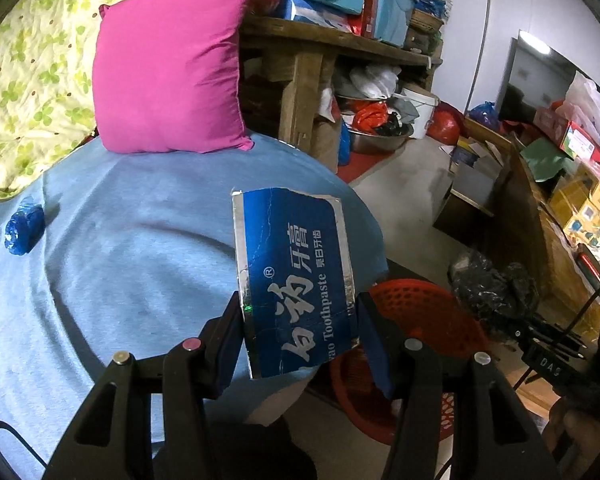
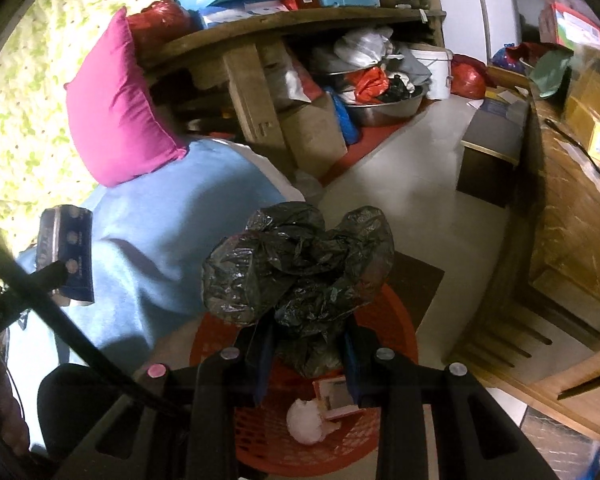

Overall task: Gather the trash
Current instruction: 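Lower the box and black bag over the red basket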

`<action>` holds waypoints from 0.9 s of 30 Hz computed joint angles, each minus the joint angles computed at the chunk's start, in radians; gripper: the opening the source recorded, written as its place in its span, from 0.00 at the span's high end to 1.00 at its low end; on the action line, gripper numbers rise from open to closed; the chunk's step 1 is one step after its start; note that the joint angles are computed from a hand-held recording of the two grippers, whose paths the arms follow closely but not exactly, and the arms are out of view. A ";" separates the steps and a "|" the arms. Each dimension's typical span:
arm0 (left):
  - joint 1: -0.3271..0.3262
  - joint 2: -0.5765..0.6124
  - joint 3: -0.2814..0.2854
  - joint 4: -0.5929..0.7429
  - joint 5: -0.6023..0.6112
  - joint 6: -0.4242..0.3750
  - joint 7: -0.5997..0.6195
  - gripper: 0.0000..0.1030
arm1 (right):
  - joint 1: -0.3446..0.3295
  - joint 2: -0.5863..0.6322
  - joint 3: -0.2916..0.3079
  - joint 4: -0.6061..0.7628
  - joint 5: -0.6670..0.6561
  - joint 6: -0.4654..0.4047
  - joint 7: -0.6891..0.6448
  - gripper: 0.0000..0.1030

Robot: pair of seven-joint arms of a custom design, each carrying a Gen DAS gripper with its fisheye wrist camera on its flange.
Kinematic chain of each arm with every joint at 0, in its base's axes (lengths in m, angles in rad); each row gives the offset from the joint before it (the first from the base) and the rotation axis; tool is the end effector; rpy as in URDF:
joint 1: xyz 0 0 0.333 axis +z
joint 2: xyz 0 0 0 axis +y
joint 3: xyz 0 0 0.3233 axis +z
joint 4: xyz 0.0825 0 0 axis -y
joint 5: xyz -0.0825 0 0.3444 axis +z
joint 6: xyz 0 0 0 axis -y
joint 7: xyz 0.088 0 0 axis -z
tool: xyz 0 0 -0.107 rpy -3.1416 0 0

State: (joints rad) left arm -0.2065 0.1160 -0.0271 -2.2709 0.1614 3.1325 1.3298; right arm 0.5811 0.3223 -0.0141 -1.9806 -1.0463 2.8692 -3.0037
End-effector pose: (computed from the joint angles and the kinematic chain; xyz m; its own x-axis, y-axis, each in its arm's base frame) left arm 0.5337 -0.1409 0.4306 -0.1727 -0.9834 0.0560 -0.7312 0.0899 -0.6762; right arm 0.4839 0.3663 0.3806 -0.0958 -0.9602 -0.2623 -0.7495 0.2430 -0.6158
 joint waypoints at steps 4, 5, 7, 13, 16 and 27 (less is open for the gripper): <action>0.005 0.008 -0.018 0.008 -0.024 -0.005 0.026 0.46 | 0.000 0.002 0.000 -0.007 0.005 0.002 0.001 0.70; 0.002 0.012 -0.019 0.012 -0.026 -0.007 0.027 0.46 | 0.000 0.005 0.001 -0.006 0.007 0.002 -0.001 0.70; -0.004 0.019 -0.023 0.021 -0.035 -0.013 0.035 0.46 | 0.000 0.004 -0.001 -0.015 0.008 0.007 0.005 0.70; -0.026 0.028 -0.025 0.031 -0.043 -0.021 0.054 0.46 | -0.016 0.017 0.021 -0.030 0.094 -0.009 -0.066 0.55; -0.041 0.028 -0.010 0.034 -0.025 -0.024 0.042 0.46 | 0.002 0.012 -0.011 -0.048 0.064 0.025 -0.007 0.20; -0.034 0.036 -0.029 0.042 -0.030 -0.032 0.058 0.46 | 0.003 -0.038 -0.022 -0.067 -0.093 0.010 0.155 0.20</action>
State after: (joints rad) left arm -0.2401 0.1520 -0.0559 -2.2289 0.1310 3.1003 1.3879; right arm 0.5843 0.2843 -0.0358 -2.0473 -1.1394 2.8795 -2.8482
